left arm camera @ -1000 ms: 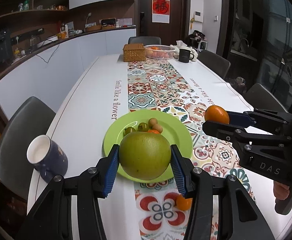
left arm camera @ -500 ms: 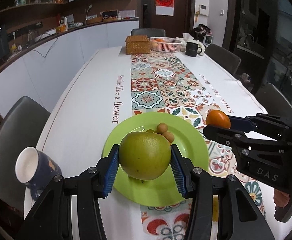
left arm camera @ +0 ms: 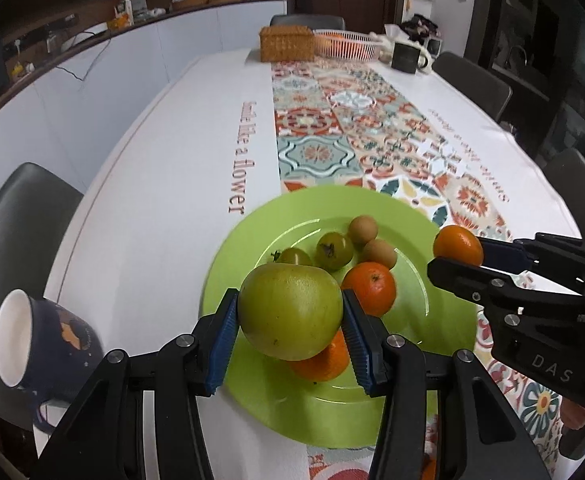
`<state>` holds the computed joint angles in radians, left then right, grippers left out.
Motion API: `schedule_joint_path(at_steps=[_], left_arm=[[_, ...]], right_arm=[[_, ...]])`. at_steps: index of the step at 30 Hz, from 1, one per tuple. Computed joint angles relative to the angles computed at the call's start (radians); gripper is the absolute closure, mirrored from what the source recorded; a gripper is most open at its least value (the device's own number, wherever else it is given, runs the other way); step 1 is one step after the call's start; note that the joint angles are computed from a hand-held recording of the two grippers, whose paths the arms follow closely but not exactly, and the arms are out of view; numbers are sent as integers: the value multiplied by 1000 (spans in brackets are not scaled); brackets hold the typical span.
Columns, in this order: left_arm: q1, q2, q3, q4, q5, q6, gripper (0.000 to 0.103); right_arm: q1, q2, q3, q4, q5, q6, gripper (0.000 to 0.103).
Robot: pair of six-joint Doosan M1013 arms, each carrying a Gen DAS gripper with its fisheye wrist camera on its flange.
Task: Organize fruits
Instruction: 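Open the left tool on the plate while the right tool releases its mandarin, then withdraw both tools and grasp a mandarin with the left tool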
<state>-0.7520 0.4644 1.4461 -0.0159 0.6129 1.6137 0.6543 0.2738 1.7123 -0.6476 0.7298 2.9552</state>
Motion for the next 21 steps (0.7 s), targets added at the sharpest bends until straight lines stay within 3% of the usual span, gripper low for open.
schedule_joint_path(at_steps=[11, 15, 21], left_arm=[[1, 32, -40, -8, 37, 11, 54], [-1, 16, -23, 0, 6, 9, 45], [-13, -38, 37, 70, -62, -34, 39]], right_arm=[[-14, 20, -1, 42, 5, -28, 71], [-12, 19, 0, 42, 5, -29, 61], [20, -3, 12, -33, 23, 24, 61]])
